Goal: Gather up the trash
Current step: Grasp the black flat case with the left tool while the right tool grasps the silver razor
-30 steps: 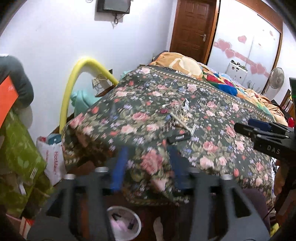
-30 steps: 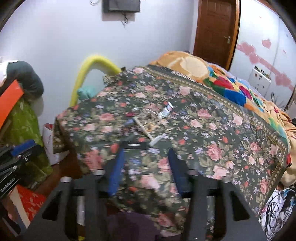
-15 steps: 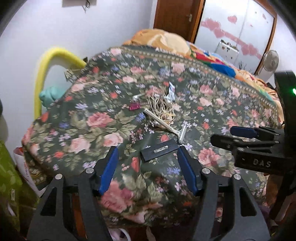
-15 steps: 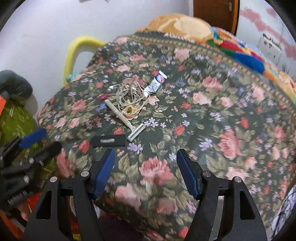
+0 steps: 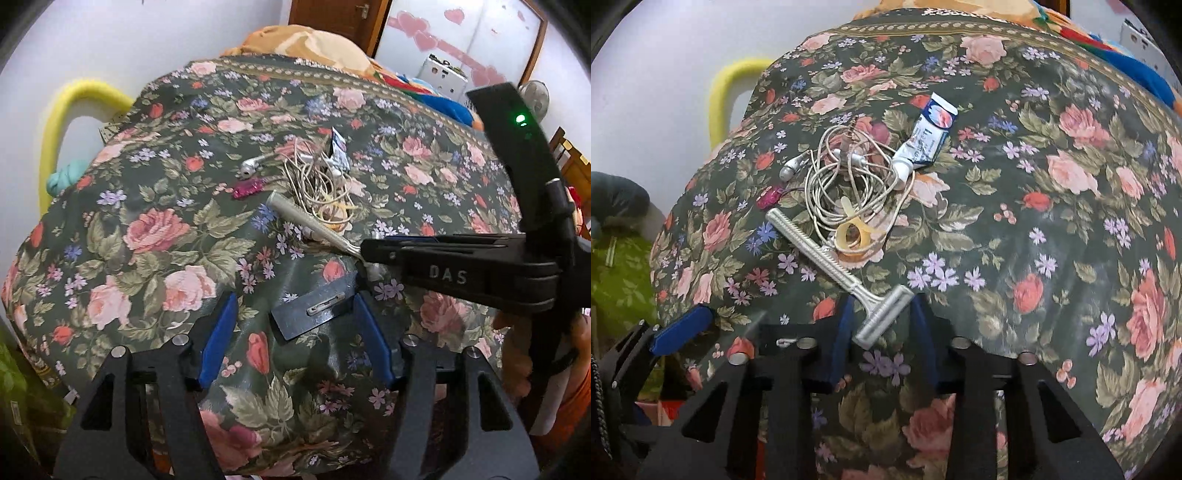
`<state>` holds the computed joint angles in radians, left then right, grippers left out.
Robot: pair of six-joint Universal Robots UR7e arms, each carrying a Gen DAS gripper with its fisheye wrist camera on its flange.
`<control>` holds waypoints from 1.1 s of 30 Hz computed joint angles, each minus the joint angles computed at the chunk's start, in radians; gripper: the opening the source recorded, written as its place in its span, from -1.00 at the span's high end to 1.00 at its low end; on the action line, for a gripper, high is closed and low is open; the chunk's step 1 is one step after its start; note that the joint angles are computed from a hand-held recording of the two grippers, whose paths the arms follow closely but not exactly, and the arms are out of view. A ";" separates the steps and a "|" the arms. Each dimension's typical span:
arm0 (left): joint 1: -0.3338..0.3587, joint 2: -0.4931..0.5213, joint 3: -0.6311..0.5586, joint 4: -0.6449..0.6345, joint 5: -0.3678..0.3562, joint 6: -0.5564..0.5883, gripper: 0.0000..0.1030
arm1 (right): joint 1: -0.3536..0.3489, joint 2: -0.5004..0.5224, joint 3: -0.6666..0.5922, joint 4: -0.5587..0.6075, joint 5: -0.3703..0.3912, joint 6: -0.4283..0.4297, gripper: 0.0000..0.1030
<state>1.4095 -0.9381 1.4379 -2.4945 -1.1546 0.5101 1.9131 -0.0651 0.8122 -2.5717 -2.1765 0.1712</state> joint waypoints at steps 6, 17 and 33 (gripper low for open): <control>-0.003 0.043 -0.036 0.044 -0.004 0.003 -0.25 | -0.017 -0.069 0.130 -0.103 -0.007 0.025 0.79; -0.038 0.031 0.048 0.011 0.111 0.031 0.16 | -0.026 -0.196 0.357 -0.213 -0.064 0.048 0.79; -0.010 0.102 -0.089 0.082 0.047 -0.102 0.49 | 0.005 -0.162 0.328 -0.251 -0.113 -0.014 0.79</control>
<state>1.3992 -0.8357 1.3490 -2.4126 -1.1072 0.4085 1.9184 -0.2275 1.1404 -2.8223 -2.2899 0.1572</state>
